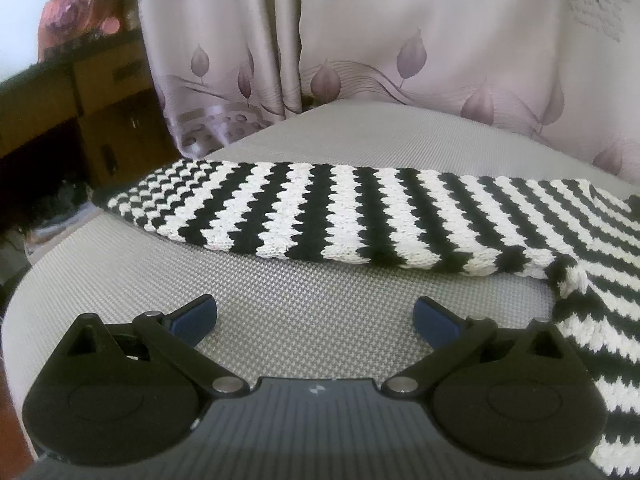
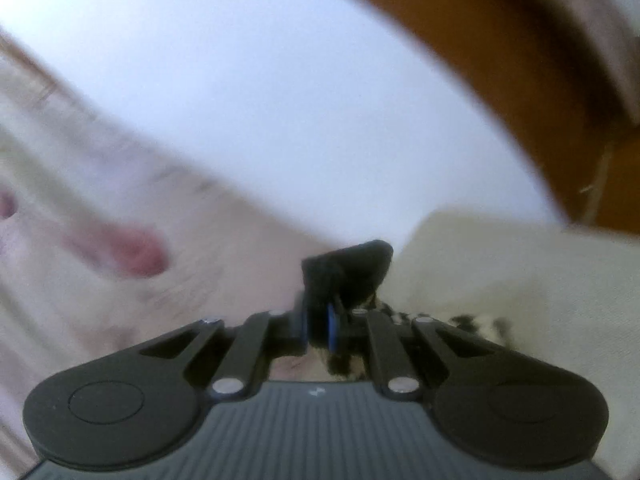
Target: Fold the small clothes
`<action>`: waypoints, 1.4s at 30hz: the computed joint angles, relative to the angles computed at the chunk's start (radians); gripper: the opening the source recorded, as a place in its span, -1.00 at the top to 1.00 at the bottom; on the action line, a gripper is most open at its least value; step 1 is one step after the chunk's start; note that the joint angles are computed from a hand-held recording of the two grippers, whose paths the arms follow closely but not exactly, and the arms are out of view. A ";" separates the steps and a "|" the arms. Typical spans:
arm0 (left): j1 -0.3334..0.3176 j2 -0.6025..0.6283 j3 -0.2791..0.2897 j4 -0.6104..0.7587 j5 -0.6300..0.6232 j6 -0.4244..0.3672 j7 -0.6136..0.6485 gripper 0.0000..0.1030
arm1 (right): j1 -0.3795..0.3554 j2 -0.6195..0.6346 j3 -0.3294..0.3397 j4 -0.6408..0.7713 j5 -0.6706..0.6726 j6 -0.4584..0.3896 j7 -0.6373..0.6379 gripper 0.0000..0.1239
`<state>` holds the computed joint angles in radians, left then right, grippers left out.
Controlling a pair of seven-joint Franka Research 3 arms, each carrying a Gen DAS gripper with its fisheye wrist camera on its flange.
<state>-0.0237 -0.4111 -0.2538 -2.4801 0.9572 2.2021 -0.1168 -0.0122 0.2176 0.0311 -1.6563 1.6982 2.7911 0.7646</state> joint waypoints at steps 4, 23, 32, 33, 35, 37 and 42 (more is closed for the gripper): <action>0.008 -0.008 0.011 -0.011 -0.005 0.037 -0.017 -1.00 | 0.065 0.051 0.058 0.085 -0.020 -0.022 0.027 0.86; 0.027 -0.034 0.001 -0.043 0.029 0.102 -0.086 -1.00 | 0.316 0.329 0.263 0.311 -0.324 0.009 0.216 0.86; 0.038 -0.045 -0.003 -0.057 0.044 0.127 -0.119 -1.00 | 0.363 0.415 0.295 0.368 -0.584 -0.024 0.319 0.86; 0.038 -0.044 -0.004 -0.056 0.045 0.127 -0.122 -1.00 | 0.367 0.424 0.290 0.377 -0.623 -0.055 0.346 0.81; 0.039 -0.046 -0.005 -0.058 0.047 0.129 -0.126 -1.00 | 0.376 0.424 0.277 0.372 -0.692 -0.087 0.396 0.79; 0.039 -0.046 -0.005 -0.058 0.046 0.129 -0.126 -1.00 | 0.376 0.431 0.271 0.380 -0.748 -0.143 0.443 0.62; 0.049 -0.072 0.007 -0.087 0.080 0.195 -0.156 -1.00 | 0.256 0.378 0.397 0.298 -0.554 -0.153 0.273 0.52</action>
